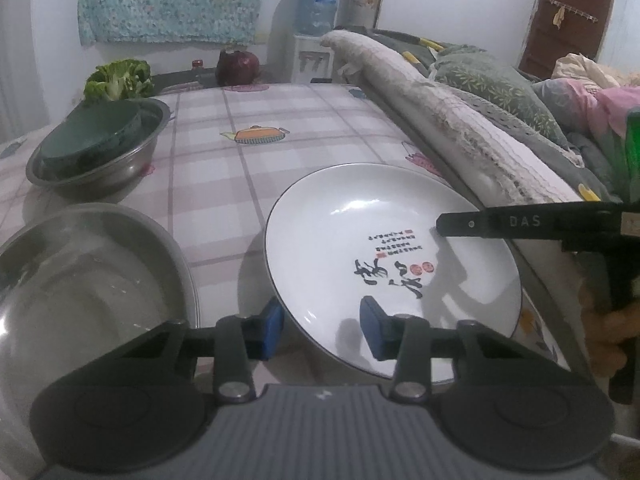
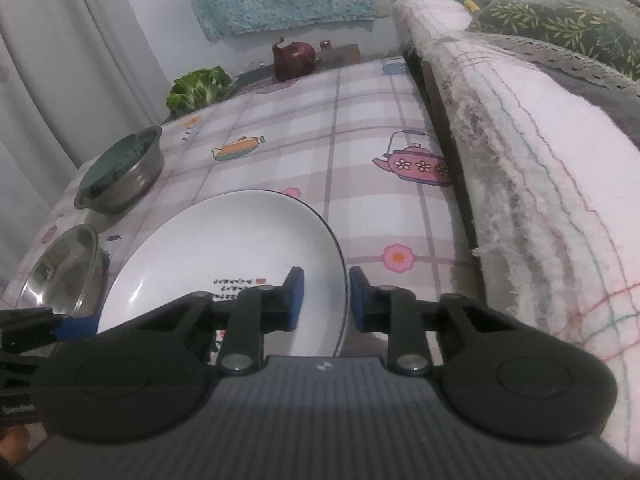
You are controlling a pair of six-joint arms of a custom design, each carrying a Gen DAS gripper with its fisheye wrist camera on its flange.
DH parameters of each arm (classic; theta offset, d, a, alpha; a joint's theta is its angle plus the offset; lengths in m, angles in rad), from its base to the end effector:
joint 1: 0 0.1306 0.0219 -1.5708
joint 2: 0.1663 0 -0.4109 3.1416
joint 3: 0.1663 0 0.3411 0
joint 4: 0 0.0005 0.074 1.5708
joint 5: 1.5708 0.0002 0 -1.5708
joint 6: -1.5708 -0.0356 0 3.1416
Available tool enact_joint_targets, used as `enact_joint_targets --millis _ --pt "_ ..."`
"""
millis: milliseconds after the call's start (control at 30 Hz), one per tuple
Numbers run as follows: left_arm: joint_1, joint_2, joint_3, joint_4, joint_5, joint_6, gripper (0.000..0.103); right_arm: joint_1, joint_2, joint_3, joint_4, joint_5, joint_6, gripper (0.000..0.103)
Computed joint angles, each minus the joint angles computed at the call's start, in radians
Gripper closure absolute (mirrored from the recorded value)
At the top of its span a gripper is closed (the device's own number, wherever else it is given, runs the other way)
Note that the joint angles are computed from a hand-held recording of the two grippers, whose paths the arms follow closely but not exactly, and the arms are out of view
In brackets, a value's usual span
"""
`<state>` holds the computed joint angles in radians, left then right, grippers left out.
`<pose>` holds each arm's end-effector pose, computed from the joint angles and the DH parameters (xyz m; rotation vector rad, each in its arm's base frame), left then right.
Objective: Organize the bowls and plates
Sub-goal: 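Move the right gripper toward the white printed plate, then close the right gripper on the white printed plate rim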
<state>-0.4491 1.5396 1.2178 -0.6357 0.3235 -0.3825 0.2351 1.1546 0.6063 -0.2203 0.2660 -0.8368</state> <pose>0.4117 -0.2115 0.3416 1.1311 2.2409 -0.4353 0.2835 0.0578 0.2755 0.8110 2.1709 0.2349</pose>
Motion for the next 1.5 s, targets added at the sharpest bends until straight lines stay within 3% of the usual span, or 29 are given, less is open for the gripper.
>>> enact_joint_targets --millis 233,400,833,1067,1500 --pt "0.017 -0.015 -0.006 -0.022 0.026 -0.01 0.061 0.021 -0.015 0.005 -0.03 0.006 -0.036 0.08" --pt "0.042 -0.033 -0.003 -0.08 0.048 -0.039 0.061 0.08 -0.051 -0.003 -0.074 0.03 -0.121 0.08" --pt "0.165 -0.121 -0.043 -0.224 0.117 -0.167 0.061 0.395 -0.099 0.001 -0.185 0.206 -0.44 0.078" --pt "0.226 -0.167 -0.071 -0.288 0.145 -0.226 0.061 0.512 -0.077 0.02 -0.212 0.293 -0.547 0.078" --pt "0.24 -0.158 -0.078 -0.273 0.174 -0.248 0.06 0.587 -0.083 0.0 -0.218 0.368 -0.677 0.079"
